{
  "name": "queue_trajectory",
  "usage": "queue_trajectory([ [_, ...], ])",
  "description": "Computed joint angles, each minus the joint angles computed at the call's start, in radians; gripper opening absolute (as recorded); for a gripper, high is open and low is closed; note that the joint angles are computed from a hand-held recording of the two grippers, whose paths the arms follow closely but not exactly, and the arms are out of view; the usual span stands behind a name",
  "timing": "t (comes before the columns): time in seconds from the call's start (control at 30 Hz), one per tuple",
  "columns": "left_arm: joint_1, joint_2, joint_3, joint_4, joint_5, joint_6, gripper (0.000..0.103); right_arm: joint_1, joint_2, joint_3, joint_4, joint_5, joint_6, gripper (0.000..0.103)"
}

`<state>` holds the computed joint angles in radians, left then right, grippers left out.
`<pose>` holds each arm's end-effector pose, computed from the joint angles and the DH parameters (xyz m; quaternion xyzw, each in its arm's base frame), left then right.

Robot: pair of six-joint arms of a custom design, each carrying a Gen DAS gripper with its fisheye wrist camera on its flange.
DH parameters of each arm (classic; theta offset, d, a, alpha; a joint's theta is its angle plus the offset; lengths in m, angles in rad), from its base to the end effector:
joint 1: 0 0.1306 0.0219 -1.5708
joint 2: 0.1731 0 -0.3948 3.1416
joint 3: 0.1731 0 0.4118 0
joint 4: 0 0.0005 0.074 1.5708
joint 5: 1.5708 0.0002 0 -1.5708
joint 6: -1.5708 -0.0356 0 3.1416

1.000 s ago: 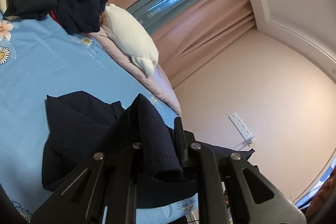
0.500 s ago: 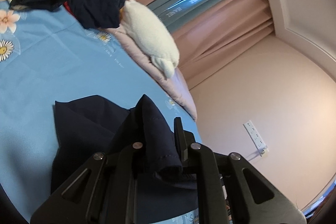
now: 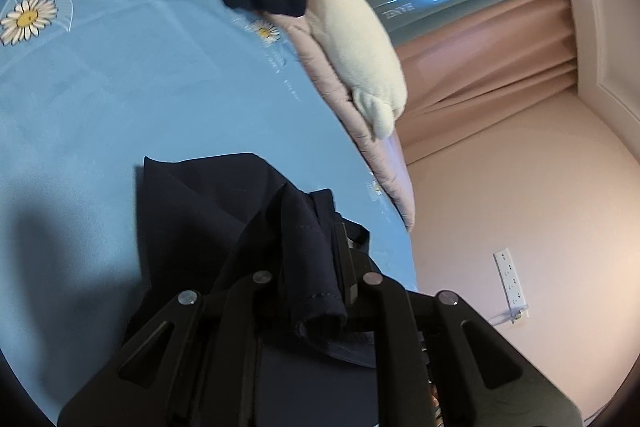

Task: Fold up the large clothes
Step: 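Lay the held hem over the collar with both tools, then open both tools and release the folded jacket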

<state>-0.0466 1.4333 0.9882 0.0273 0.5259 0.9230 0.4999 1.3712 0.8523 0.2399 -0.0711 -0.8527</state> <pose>0.5019 -0.0418 0.3051 -0.2152 0.7932 -0.4381 0.3641 0.4152 0.2291 0.2907 0.1190 0.7894 0.3986 0.4514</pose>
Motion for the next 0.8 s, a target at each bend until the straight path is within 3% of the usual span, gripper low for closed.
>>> queue_trajectory([
  [0.43,-0.009,0.206,0.241,-0.163,0.013,-0.033,0.013,-0.058,0.086,0.12,-0.131,0.004,0.02,0.008],
  [0.8,-0.023,0.339,0.422,-0.299,-0.043,-0.059,0.013,-0.1,0.183,0.214,-0.192,-0.018,-0.005,0.008],
])
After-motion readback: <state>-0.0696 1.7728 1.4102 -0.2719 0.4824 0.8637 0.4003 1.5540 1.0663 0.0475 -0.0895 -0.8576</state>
